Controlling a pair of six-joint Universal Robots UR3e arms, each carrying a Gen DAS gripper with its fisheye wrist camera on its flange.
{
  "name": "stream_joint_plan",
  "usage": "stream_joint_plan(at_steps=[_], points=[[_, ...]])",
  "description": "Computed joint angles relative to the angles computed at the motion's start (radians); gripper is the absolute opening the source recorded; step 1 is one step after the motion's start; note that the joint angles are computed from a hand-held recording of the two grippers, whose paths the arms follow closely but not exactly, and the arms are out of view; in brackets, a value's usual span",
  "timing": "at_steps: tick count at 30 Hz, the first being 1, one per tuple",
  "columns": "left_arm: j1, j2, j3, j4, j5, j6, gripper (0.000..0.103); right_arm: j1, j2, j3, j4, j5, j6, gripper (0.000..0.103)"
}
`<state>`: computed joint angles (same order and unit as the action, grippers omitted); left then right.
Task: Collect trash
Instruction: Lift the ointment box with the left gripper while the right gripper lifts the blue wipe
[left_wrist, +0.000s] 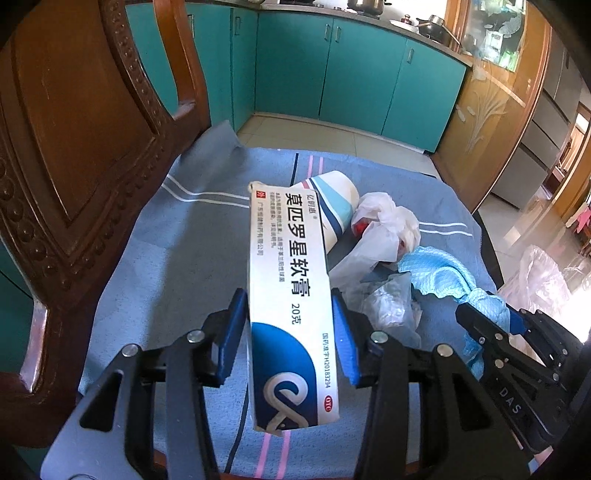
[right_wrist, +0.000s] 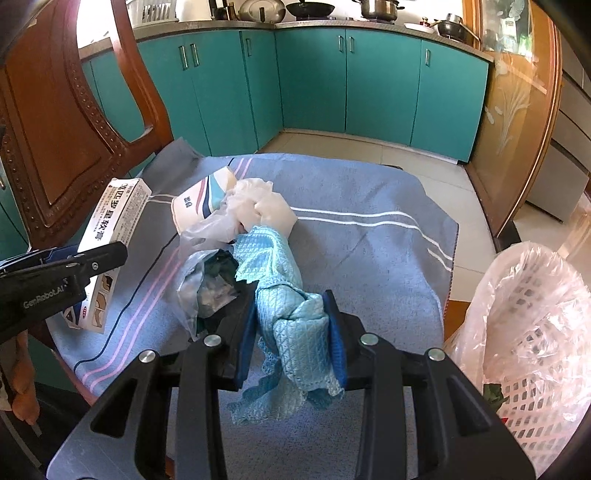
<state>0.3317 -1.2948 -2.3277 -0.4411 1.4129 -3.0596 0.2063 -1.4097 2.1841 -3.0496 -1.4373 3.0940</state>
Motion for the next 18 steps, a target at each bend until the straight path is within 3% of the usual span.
stream_joint_plan(at_steps=[18], points=[[-0.013,-0.007,-0.006,0.025,0.019,-0.002,0.047,0.014,0.025,-0.009,-0.005,-0.019,0.008,0.035]])
